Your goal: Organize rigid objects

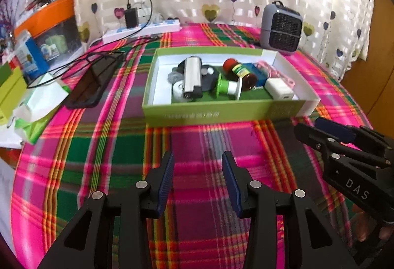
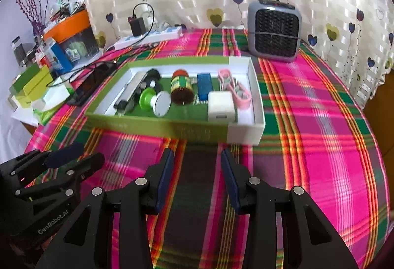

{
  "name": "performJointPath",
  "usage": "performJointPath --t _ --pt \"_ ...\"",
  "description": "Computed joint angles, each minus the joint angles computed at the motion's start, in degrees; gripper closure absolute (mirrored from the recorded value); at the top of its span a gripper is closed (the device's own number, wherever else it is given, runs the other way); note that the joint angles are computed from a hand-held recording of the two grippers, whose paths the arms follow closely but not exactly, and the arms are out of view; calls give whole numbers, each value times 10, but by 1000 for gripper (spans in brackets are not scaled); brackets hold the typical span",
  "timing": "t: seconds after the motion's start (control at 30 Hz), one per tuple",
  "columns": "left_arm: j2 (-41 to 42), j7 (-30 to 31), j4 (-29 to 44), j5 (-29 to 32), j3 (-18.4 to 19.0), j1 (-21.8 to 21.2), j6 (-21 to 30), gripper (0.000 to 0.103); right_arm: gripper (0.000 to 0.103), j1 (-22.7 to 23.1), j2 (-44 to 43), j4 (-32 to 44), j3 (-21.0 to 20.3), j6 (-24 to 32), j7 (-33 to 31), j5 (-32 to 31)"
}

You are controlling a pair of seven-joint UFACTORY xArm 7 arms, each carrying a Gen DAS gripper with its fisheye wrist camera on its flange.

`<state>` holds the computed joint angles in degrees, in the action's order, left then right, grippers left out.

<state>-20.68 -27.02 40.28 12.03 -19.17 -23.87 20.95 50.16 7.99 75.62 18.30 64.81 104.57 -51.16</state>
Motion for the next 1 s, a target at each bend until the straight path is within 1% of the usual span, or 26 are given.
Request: performJointPath --t 0.1,0.17,0.3,0.47,0.63,0.67,0.7,0.73,0.83,1.0 --pt "-1 4 -5 -18 8 -10 6 64 62 6 6 4 3 13 0 7" --pt "-3 -6 -6 -15 3 -5 11 64 62 10 10 10 3 24 -1 13" --pt "-2 -5 -7 -22 5 -11 19 64 62 16 16 14 2 43 -1 29" --pt "0 -7 -7 -23 4 -14 26 64 62 17 15 7 0 42 3 50" --pt "0 -10 -7 -19 2 -14 25 64 62 20 14 5 2 52 13 52" --pt "0 -14 -7 -14 -1 -12 26 64 60 21 15 6 2 54 13 53" --pt "1 -18 -5 -8 -5 -9 29 64 53 22 16 7 2 57 13 54" --pt "1 -21 -4 -2 -8 -7 31 64 50 23 17 8 3 59 13 55" --pt "5 -38 3 24 -21 1 42 62 49 26 22 16 2 69 9 58" --pt "5 -44 2 29 -15 -4 42 61 49 31 27 21 0 77 8 59"
